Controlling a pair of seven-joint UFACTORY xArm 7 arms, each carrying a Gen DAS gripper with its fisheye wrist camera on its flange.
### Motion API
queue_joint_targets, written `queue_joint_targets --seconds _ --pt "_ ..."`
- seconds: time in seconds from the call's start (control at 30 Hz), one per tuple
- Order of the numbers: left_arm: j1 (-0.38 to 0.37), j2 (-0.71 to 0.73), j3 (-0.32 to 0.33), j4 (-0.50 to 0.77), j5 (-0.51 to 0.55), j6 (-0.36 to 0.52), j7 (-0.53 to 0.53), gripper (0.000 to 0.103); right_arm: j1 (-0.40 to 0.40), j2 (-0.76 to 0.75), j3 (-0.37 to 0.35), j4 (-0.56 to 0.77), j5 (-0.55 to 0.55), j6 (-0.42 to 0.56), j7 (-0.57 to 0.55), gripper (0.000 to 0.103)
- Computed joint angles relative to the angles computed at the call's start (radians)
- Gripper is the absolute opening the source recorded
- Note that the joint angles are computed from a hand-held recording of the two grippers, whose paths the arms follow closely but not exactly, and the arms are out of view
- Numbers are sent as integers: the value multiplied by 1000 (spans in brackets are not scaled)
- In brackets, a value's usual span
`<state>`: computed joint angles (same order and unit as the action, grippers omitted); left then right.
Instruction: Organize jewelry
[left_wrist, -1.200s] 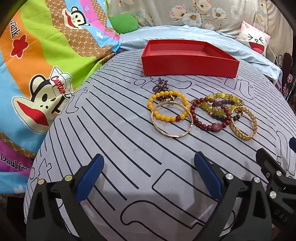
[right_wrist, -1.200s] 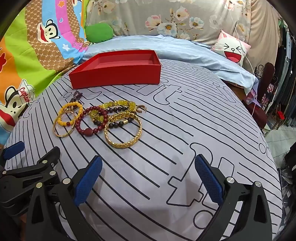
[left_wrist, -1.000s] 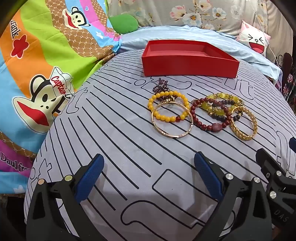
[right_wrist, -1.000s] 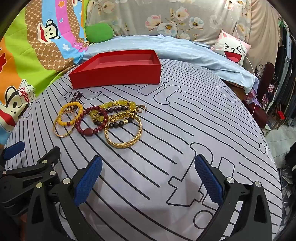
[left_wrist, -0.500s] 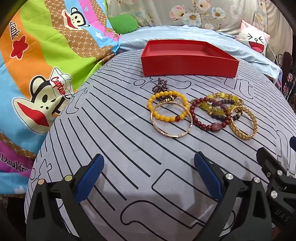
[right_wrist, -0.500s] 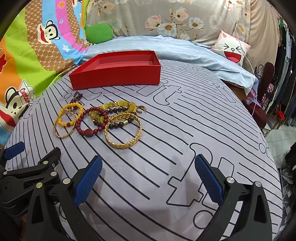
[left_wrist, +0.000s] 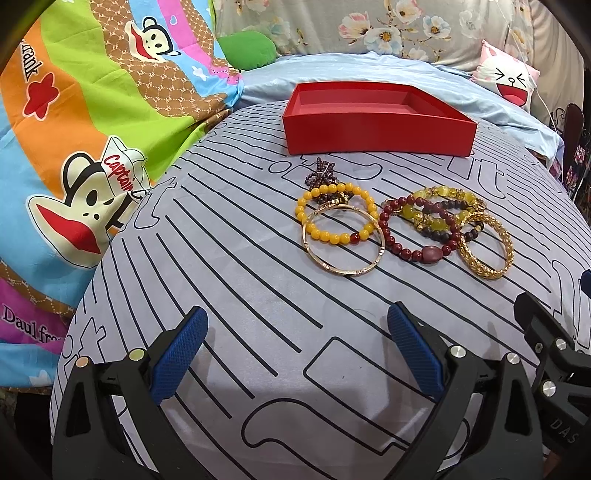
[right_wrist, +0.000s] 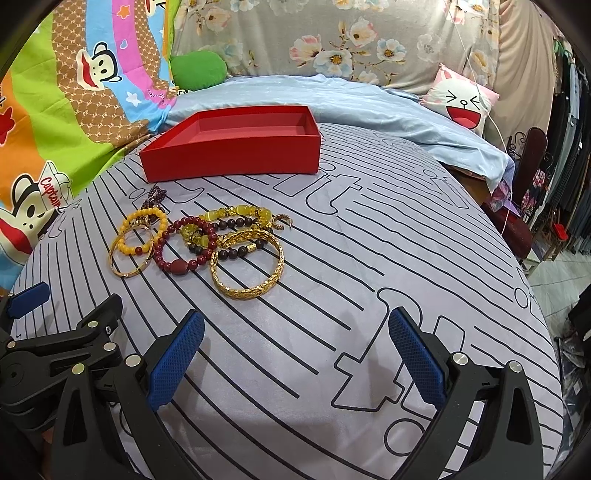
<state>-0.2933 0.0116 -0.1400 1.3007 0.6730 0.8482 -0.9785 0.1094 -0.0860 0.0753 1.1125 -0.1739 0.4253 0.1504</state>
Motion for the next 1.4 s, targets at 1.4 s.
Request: queue_joint_targets --seconds 1.4 --pt "5 -10 -2 -13 6 -7 -7 93 0 -8 0 -12 11 -10 -4 96"
